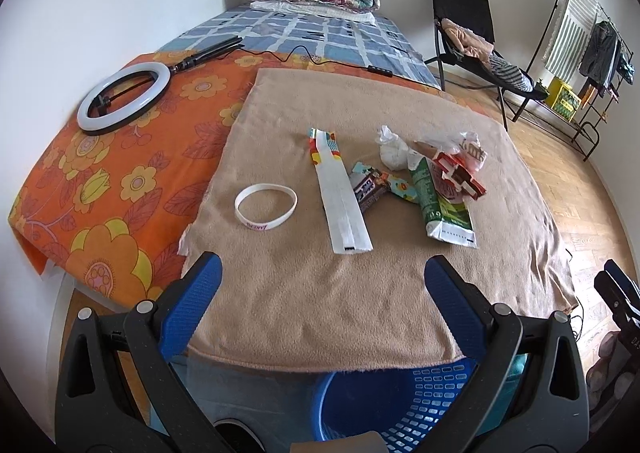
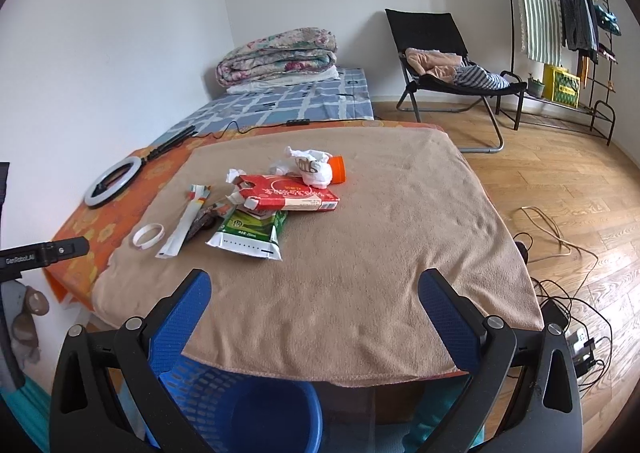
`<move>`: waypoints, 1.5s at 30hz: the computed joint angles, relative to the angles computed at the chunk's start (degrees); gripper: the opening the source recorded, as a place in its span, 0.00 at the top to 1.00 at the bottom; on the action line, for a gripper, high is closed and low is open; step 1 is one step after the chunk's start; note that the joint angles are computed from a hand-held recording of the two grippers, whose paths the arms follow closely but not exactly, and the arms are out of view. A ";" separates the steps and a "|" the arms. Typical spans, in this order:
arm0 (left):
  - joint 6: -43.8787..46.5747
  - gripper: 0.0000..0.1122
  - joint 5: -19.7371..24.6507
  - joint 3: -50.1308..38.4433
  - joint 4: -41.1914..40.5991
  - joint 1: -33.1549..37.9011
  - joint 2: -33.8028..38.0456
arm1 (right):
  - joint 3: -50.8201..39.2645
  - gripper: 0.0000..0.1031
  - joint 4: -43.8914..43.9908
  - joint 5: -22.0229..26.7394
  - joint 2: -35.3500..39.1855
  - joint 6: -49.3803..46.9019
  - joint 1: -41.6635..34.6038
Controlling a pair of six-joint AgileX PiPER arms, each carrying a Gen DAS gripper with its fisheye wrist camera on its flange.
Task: Collect trash
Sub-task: 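Grasp the white paper strip with the left tool while the right tool grasps crumpled tissues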
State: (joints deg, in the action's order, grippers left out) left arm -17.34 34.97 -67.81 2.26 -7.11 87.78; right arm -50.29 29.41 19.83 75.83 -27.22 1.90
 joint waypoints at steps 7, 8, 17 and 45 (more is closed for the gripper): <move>6.29 0.12 2.46 -10.07 -5.13 2.09 9.37 | -6.27 0.01 4.57 -0.18 6.27 -5.14 -1.22; 7.12 0.12 2.97 -11.27 -6.04 2.30 10.62 | -7.48 0.01 5.97 0.10 7.49 -6.58 -1.54; 12.19 0.23 8.76 -23.80 -12.77 5.08 22.17 | -23.87 0.02 10.90 6.92 21.56 -9.10 -4.02; 8.58 0.56 27.35 -60.75 -18.95 8.19 51.24 | -104.20 0.20 -9.78 48.14 72.47 25.98 0.44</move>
